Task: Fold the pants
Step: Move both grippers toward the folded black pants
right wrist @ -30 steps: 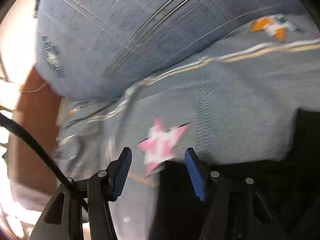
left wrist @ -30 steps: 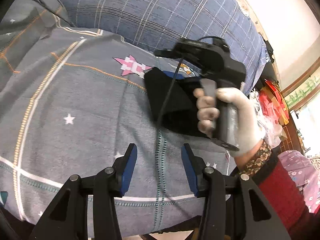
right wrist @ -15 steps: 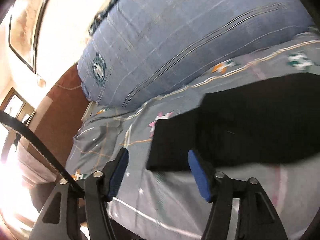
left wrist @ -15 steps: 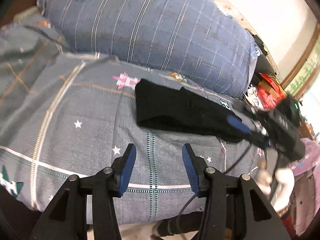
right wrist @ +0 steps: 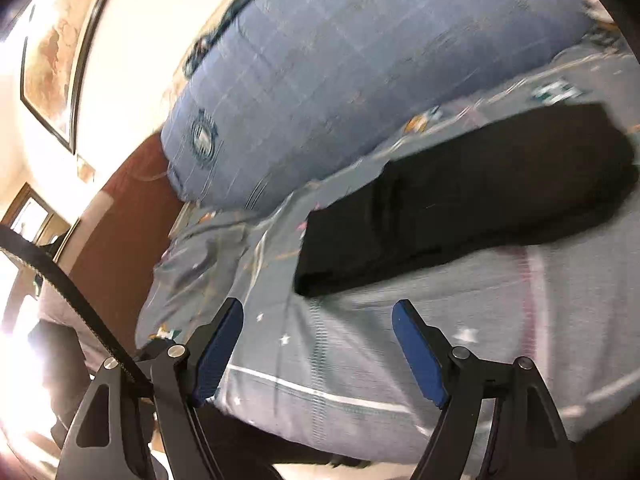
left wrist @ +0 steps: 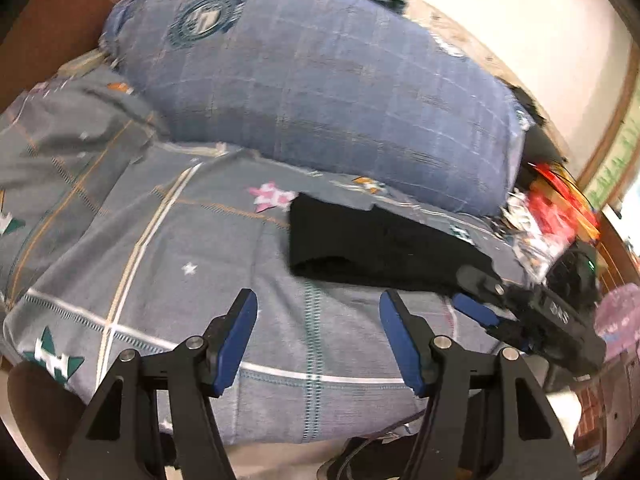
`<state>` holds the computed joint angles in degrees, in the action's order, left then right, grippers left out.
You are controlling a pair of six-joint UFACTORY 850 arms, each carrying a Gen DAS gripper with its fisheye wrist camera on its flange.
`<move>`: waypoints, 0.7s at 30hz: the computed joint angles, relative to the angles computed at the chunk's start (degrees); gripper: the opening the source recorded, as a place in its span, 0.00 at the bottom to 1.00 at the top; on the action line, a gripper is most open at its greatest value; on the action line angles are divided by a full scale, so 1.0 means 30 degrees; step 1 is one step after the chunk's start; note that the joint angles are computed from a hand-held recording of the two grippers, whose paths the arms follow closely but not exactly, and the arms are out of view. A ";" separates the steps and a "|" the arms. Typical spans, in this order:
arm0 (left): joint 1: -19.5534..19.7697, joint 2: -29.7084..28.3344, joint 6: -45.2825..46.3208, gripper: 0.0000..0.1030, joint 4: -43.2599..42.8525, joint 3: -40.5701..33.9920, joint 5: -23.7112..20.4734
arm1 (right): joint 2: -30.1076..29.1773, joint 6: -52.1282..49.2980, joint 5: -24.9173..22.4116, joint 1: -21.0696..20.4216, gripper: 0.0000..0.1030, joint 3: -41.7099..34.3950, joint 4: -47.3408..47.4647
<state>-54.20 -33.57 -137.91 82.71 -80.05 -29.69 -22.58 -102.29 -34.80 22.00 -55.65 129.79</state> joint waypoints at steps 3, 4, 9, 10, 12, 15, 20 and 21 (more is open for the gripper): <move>0.0275 0.0417 -0.1085 0.61 -0.0008 0.0819 -0.0083 | -0.2347 0.3769 0.0141 0.0113 0.79 -0.3221 -0.3694; 0.0313 0.0503 -0.1311 0.61 0.0068 0.0981 -0.0149 | -0.3164 0.5029 0.0033 0.0142 0.79 -0.4323 -0.4800; 0.0400 0.1163 -0.1884 0.61 0.0287 0.2016 -0.0597 | -0.7399 1.0599 -0.2889 -0.0028 0.79 -0.9258 -0.7804; 0.0397 0.1261 -0.1998 0.61 0.0340 0.2178 -0.0648 | -0.7784 1.1023 -0.2921 -0.0069 0.79 -0.9592 -0.7823; 0.0418 0.1466 -0.2114 0.61 0.0383 0.2499 -0.0725 | -0.8506 1.2169 -0.2175 -0.0153 0.71 -1.0075 -0.7957; 0.0404 0.1580 -0.2155 0.61 0.0376 0.2721 -0.0928 | -0.8436 1.1771 -0.3062 -0.0537 0.64 -0.9429 -0.7229; 0.0304 0.1265 -0.1359 0.61 -0.0019 0.2262 -0.0719 | -0.4804 0.6410 -0.0153 -0.0758 0.69 -0.5641 -0.4353; 0.0221 0.1138 -0.0965 0.61 -0.0222 0.2046 -0.0770 | -0.4156 0.5194 0.0081 -0.0862 0.69 -0.4906 -0.3422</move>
<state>-53.54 -30.16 -140.80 82.05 -73.91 -31.99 -35.05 -86.71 -34.56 19.42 -70.37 119.52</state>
